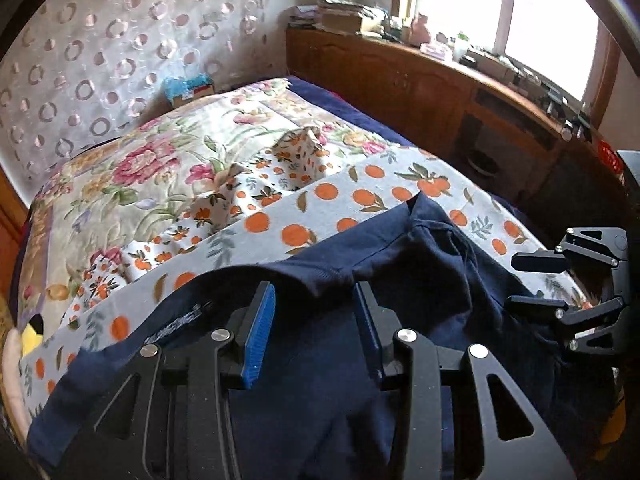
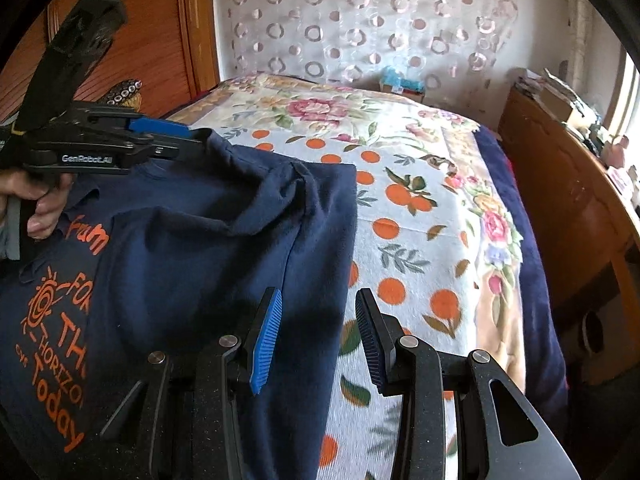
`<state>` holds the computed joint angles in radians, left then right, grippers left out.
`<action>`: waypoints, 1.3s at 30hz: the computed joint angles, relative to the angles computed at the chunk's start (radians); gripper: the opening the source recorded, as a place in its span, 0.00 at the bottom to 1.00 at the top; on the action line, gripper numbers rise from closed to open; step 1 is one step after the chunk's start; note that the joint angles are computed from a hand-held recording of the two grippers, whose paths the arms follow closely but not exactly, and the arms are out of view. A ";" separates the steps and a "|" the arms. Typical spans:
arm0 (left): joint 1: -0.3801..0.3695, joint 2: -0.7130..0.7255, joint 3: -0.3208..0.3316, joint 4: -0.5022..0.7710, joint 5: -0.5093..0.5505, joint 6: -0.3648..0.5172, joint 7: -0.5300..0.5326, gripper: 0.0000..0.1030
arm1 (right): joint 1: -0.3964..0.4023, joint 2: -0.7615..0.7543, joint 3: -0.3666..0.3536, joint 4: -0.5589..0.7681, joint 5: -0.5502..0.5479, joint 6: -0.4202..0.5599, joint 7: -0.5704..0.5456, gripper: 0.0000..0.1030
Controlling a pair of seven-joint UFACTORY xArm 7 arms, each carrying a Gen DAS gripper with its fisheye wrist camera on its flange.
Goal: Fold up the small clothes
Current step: 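Lift the held shirt end with the left tool, fold it over, then open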
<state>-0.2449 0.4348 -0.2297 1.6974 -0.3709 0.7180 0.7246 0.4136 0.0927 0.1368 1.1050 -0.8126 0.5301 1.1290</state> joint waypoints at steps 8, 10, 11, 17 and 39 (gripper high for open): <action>-0.025 0.085 -0.013 0.115 0.044 0.064 0.027 0.20 | -0.013 0.007 -0.021 -0.017 -0.004 -0.077 0.007 0.39; -0.037 0.110 -0.002 0.158 0.062 0.093 0.015 0.11 | -0.023 0.004 -0.023 -0.030 0.016 -0.110 0.005 0.39; -0.039 0.117 -0.002 0.169 0.064 0.091 0.018 0.09 | -0.026 0.002 -0.025 -0.038 0.018 -0.123 0.008 0.39; -0.033 0.198 -0.007 0.311 0.035 0.059 -0.014 0.08 | -0.013 0.011 -0.020 -0.020 -0.015 -0.077 0.031 0.42; 0.180 -0.057 -0.003 0.000 -0.135 -0.036 0.170 0.77 | -0.028 0.050 -0.032 0.043 0.006 -0.093 -0.042 0.46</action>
<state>-0.0647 0.3777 -0.2323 1.6970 -0.5056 0.6815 0.8944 0.3857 0.1429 0.1044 1.1478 -0.8070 0.4373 1.0873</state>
